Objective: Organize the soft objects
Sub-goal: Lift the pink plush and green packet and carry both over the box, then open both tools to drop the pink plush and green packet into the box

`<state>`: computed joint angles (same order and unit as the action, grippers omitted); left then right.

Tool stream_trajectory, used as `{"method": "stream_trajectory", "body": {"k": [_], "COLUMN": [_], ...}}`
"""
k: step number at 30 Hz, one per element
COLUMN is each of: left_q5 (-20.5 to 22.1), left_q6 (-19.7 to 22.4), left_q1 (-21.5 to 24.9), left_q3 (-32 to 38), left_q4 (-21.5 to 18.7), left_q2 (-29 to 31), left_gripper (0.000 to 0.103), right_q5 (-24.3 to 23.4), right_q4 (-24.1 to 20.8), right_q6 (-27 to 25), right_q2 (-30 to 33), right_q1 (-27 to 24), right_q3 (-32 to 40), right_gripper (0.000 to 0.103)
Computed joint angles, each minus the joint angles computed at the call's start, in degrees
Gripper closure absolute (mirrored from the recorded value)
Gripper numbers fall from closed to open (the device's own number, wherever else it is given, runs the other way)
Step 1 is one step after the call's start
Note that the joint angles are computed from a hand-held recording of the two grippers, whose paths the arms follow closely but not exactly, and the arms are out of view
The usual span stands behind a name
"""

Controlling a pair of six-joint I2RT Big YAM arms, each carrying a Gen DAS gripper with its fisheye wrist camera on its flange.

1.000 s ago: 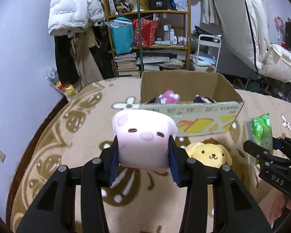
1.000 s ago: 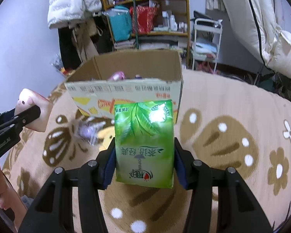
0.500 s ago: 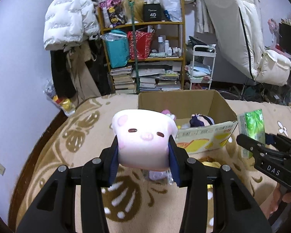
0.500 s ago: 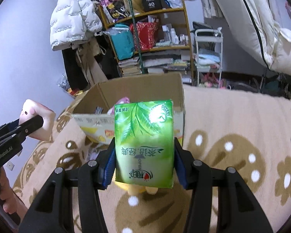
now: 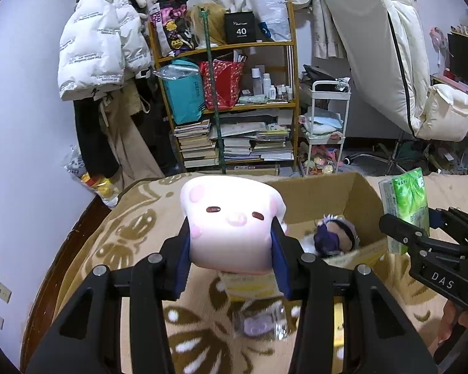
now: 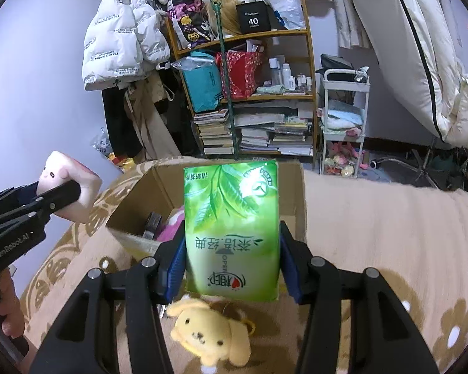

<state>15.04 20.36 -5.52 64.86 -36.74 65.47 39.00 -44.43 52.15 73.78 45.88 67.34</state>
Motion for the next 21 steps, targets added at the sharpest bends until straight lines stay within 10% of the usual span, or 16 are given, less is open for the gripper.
{"method": "stream_trajectory", "body": {"k": [21], "left_q5": [-3.94], "left_q6": [1.11], "left_q1": [-5.52], "left_q3": [1.35], "left_q4": [2.56], "left_q2": [9.35], "left_gripper": [0.051], "right_q5": [-4.65], "right_q4": [4.83], "right_q6": [-7.05], "right_q2": [4.83], "right_q1": [-6.93], "right_q3": [0.04], "right_gripper": [0.046]}}
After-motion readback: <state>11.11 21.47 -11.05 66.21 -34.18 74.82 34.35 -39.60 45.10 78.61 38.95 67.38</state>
